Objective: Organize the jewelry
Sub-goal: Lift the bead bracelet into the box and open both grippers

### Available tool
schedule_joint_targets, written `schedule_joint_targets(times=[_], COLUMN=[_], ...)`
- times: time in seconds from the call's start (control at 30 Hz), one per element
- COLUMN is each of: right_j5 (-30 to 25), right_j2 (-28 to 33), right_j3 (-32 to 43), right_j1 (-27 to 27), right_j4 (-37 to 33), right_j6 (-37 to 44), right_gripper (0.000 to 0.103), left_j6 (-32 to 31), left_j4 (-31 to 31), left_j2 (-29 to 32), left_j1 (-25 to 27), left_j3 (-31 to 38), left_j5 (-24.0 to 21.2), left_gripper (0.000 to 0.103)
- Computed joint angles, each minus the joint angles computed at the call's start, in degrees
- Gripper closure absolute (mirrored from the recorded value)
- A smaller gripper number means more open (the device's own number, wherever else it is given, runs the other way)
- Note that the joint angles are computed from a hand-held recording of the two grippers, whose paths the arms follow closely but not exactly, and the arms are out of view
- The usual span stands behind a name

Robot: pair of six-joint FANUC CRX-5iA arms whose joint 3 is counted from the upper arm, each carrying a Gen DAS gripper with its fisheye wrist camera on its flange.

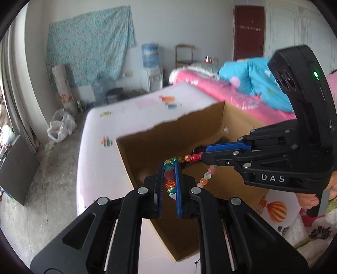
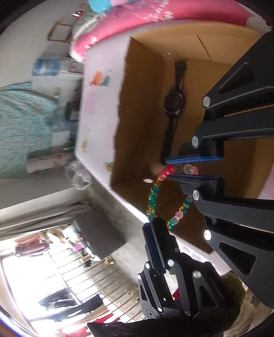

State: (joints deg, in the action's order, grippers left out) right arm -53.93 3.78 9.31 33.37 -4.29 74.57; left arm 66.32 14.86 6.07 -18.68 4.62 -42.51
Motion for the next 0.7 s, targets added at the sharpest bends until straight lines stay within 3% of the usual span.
schedule_joint_targets(times=[0.07, 0.2, 0.3, 0.37, 0.67, 0.7], right_j5=[-5.24, -10.14, -13.43, -14.01, -12.16, -11.94], right_j2=[3.49, 6.33, 8.38, 8.98, 7.23, 6.95], right_j3=[3.93, 6.44, 8.79, 9.50, 8.33, 8.20], right_j1=[-1.15, -1.65, -2.84, -3.65, -5.38, -5.63], right_j4=[-3.91, -6.11, -8.12, -9.32, -10.36, -10.61], right_j6=[1.82, 2.68, 2.09, 1.68, 1.53, 1.51], right_gripper=[0.093, 0.093, 0.093, 0.092, 0.092, 0.087], left_j6=[-0.13, 1.37, 1.51, 1.41, 2.75, 2.98], left_j4=[-0.54, -2.93, -5.63, -6.21, -4.55, -4.08], left_j2=[1.46, 3.47, 2.84, 2.80, 1.41, 0.86], left_j1=[0.36, 0.56, 0.07, -0.14, 1.15, 1.47], left_j3=[0.93, 3.05, 2.72, 2.99, 1.77, 1.27], left_j5=[-2.51, -6.90, -5.82, -5.57, -3.58, -3.38], left_gripper=[0.094, 0.094, 0.090, 0.085, 0.085, 0.085])
